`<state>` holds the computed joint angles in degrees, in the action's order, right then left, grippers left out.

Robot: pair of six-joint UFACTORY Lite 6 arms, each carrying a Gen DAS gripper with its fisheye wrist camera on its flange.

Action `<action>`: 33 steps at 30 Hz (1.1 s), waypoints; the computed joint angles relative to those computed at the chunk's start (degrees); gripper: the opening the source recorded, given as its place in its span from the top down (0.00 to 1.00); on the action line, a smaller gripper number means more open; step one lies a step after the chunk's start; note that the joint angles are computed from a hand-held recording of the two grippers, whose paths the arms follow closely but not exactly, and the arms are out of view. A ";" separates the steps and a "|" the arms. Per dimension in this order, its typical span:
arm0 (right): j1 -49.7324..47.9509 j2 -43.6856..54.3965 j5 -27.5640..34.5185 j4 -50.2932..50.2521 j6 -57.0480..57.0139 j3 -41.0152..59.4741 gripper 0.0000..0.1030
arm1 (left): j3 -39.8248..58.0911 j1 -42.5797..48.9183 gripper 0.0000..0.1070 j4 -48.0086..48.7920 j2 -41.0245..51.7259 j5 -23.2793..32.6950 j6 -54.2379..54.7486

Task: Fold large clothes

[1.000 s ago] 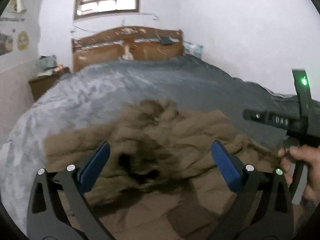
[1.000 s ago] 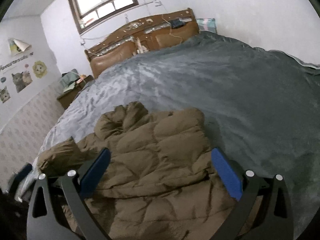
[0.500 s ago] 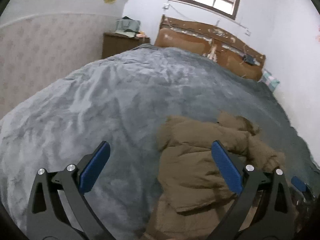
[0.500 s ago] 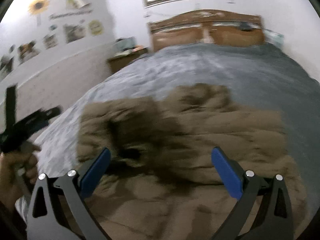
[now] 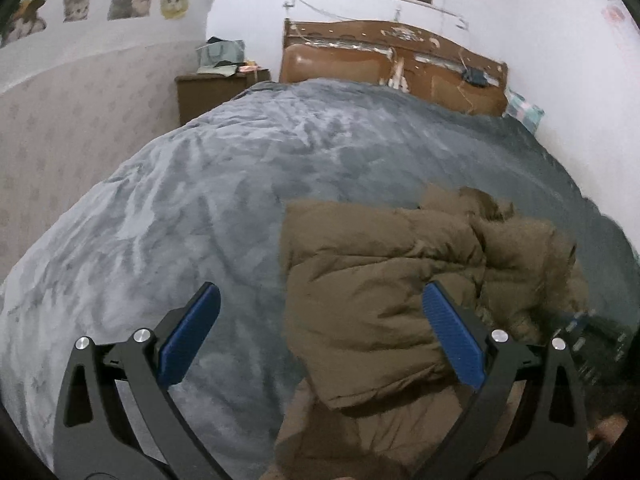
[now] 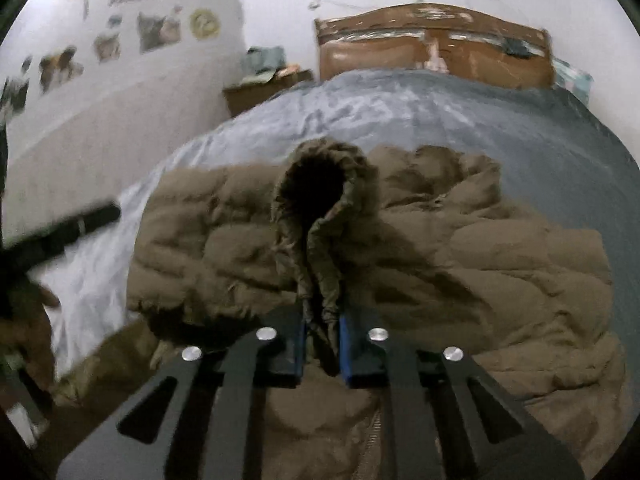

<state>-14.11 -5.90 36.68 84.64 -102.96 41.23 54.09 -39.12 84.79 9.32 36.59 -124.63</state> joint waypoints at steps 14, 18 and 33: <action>-21.35 19.88 -11.26 -8.20 13.55 18.91 0.57 | 19.70 1.51 0.07 0.27 23.44 -7.87 0.09; -21.31 16.06 -11.59 0.89 5.44 16.11 0.17 | 22.35 -0.37 0.07 0.10 26.55 -6.12 1.31; -7.93 30.81 -16.76 7.24 -3.74 23.89 0.02 | 31.84 2.21 0.06 -2.84 36.55 -6.98 4.53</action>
